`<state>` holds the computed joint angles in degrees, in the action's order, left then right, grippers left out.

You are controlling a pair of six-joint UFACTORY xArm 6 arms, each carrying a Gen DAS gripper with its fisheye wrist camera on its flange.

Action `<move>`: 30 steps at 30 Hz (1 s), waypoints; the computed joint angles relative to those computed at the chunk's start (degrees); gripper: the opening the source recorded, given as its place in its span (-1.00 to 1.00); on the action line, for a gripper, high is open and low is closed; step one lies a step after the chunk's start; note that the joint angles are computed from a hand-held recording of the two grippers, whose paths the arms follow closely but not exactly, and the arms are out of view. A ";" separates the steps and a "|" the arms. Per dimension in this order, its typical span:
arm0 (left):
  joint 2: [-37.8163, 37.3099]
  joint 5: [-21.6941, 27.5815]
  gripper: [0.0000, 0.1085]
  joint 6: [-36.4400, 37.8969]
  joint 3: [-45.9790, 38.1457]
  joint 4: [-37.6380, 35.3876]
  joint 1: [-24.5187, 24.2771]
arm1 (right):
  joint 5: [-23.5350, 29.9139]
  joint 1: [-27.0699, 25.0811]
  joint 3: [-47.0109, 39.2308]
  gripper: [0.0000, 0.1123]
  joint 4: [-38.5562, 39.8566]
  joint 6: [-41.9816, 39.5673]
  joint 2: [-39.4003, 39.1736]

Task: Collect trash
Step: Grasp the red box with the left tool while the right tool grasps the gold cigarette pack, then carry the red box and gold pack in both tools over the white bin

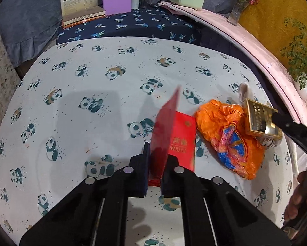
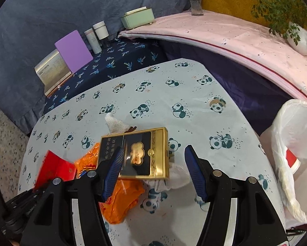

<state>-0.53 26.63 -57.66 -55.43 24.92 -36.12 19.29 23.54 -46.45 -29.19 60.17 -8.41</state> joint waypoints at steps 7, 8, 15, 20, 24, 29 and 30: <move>0.90 -0.78 -0.99 1.26 -2.26 -0.20 -0.45 | -6.22 -0.42 0.48 0.04 12.70 -10.81 2.90; 0.92 -0.79 -0.99 1.24 -2.41 -0.20 -0.53 | -6.31 -0.14 0.49 -0.02 12.49 -10.77 2.75; -0.02 -0.72 -0.99 1.52 -2.47 -0.70 -1.39 | -6.49 1.29 1.76 -0.62 7.66 -6.50 -0.71; -1.24 0.08 -1.00 0.48 -2.62 0.50 -3.02 | -4.29 2.48 3.41 -0.78 -0.32 -0.14 -6.45; -2.18 0.93 -1.00 -0.24 -3.20 1.32 -4.99 | -2.06 3.10 5.22 -0.79 -4.08 3.24 -11.48; -2.55 2.32 -1.00 -1.66 -5.34 3.57 -8.26 | 0.67 3.05 8.54 -0.79 -6.20 5.48 -18.67; -2.48 2.55 -1.00 -1.76 -5.77 3.91 -8.84 | 1.32 3.02 9.21 -0.79 -6.67 6.01 -20.17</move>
<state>-3.01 29.18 -59.41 -61.20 28.82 -44.97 20.61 26.56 -37.24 -35.86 66.18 -28.58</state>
